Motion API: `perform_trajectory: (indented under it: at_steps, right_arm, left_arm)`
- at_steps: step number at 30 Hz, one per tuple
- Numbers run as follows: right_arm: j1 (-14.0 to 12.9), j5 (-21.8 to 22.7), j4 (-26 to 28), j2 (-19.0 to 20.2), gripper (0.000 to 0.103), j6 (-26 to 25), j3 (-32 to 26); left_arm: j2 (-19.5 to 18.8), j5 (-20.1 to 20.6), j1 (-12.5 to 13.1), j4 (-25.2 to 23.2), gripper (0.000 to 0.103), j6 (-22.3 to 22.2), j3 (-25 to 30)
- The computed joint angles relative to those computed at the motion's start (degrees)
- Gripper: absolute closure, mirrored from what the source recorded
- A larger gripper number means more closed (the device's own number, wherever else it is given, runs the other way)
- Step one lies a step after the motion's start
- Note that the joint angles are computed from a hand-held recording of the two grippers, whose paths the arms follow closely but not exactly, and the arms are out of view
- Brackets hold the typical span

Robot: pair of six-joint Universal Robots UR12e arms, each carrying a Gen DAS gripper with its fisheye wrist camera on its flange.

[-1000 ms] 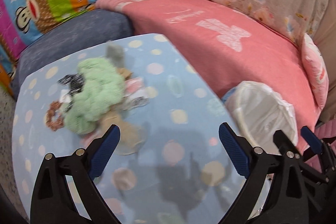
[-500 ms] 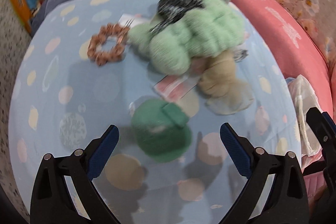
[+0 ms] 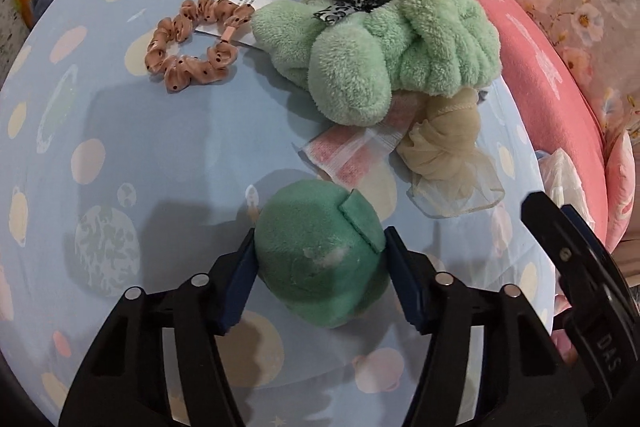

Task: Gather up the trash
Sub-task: 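Move both tools back to the table toward the green sponge ball, then grasp the green sponge ball with the left tool while the right tool grasps the beige stocking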

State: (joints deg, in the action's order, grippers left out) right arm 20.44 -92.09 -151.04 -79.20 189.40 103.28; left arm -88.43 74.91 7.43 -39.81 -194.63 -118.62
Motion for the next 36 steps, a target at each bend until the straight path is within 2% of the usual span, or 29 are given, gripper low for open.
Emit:
perform_trajectory:
  at_steps: [7, 14, 17, 19, 21, 24, 30, 36]
  right_arm:
    - [0.8, 1.1, 0.5, 2.5, 0.026, -0.7, -2.7]
    - [1.4, 2.5, 2.2, 5.0, 0.036, -0.5, -5.3]
    - [1.5, 3.0, 3.4, 5.9, 0.045, -0.5, -6.0]
    - [1.4, 3.9, 4.1, 6.2, 0.058, -0.4, -6.2]
    - [1.1, 5.6, 4.4, 6.3, 0.077, -0.5, -6.1]
    - [1.1, 5.8, 4.1, 5.6, 0.086, -1.6, -5.3]
    - [0.1, 6.2, 3.1, 2.2, 0.087, -1.6, -2.2]
    - [-1.8, 5.9, 0.3, -1.7, 0.087, -1.3, 0.9]
  left_arm:
    - [2.1, 0.3, 2.4, -1.1, 0.051, 0.7, -0.8]
    - [3.0, 4.1, 3.1, -0.5, 0.051, 0.8, -0.3]
    - [2.9, 5.5, 2.9, -0.3, 0.051, 0.6, 0.2]
    - [2.8, 6.1, 2.8, -0.2, 0.051, 0.5, 0.5]
    - [2.7, 6.7, 2.6, -0.2, 0.051, 0.5, 0.8]
    - [2.6, 7.2, 2.0, -0.1, 0.051, 0.2, 1.3]
    - [3.1, 7.7, 0.4, 0.6, 0.051, 0.5, 1.7]
    - [3.1, 8.1, -2.7, 1.3, 0.051, 0.9, 2.9]
